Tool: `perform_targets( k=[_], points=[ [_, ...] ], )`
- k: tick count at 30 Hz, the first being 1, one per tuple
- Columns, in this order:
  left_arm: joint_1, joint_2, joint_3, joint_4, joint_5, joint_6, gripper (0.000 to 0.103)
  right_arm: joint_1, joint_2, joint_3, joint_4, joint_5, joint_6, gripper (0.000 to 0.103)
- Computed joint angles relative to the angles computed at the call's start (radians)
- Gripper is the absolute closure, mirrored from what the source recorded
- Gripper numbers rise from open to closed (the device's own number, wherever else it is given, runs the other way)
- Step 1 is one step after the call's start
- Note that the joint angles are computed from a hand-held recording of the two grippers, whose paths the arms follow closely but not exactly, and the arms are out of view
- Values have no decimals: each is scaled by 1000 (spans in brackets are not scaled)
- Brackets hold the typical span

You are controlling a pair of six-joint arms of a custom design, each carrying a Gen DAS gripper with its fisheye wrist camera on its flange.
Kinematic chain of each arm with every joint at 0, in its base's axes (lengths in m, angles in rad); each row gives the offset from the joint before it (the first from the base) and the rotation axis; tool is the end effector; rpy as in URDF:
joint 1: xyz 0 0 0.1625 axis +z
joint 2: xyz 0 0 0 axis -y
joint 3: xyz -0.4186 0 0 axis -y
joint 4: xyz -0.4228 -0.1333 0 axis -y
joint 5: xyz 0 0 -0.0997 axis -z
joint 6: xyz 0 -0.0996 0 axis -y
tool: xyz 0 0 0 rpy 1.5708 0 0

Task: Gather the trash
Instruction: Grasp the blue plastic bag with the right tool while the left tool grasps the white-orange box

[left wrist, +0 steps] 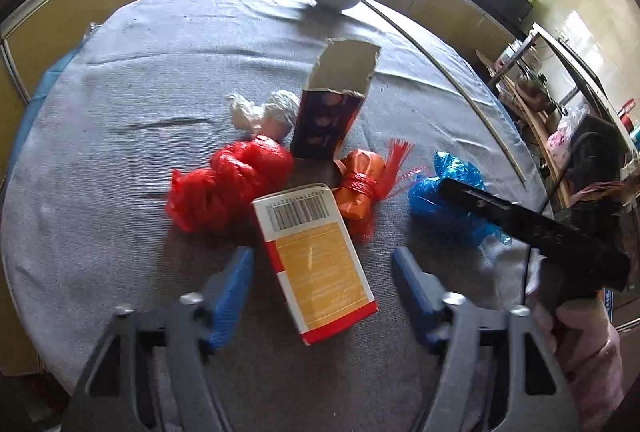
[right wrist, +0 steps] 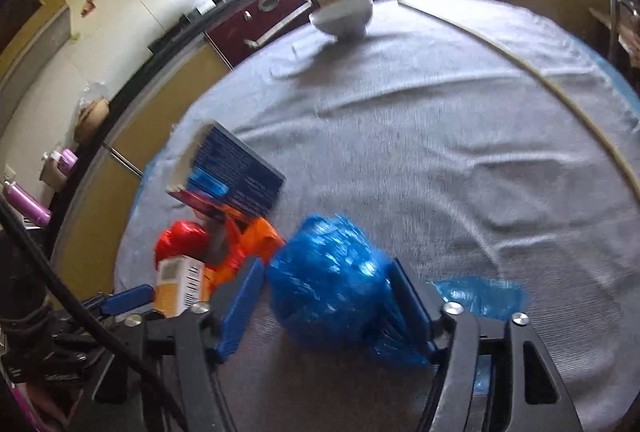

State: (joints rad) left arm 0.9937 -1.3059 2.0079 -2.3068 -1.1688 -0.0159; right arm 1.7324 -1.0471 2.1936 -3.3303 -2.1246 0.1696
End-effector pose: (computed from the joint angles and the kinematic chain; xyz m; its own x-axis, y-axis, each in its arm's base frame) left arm -0.1476 -0.5425 0.2053 -0.7871 0.4776 -0.3904 0.5328 0.8453 -0.0402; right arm 0.1625 -0.4940 0.1278 -0.8976 0.2957 0.3269 0.0202 0.7684 -0.6397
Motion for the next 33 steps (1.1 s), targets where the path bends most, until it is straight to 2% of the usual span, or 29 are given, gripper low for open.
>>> perform_targets(
  k=[2,7,11,13,16,17,18,20,22,28,29,30,33],
  points=[
    [6,0,2,2,-16,9,54,-15,9,19,-51,34,13,41],
    [16,-37,16,-16,-46,43,76,6,-3,67,-99,29,77,45],
    [23,-68,25,7,-38,73,91,13,-21,127,-153,82,156,45],
    [27,-86,28,32,-41,64,91,24,-23,148,-181,105,191,45],
    [24,-100,33,26,-45,45,89,54,-12,159,-197,78,229,46],
    [21,-102,34,21,-42,38,79,63,-9,162,-194,67,239,46],
    [19,-99,30,22,-45,29,58,69,-7,165,-193,58,249,46],
    [10,-94,30,-1,-45,2,32,74,-4,176,-190,51,272,46],
    [-7,-78,36,-42,-23,-8,31,73,4,193,-216,51,290,46],
    [-44,23,33,-59,82,-13,30,53,1,230,-289,72,295,46],
    [-43,29,37,-56,103,-18,36,52,-3,236,-296,71,297,46],
    [-38,30,41,-52,103,-16,50,50,-8,245,-305,71,297,46],
    [-33,11,54,-61,99,2,53,35,-17,275,-348,86,292,44]
  ],
)
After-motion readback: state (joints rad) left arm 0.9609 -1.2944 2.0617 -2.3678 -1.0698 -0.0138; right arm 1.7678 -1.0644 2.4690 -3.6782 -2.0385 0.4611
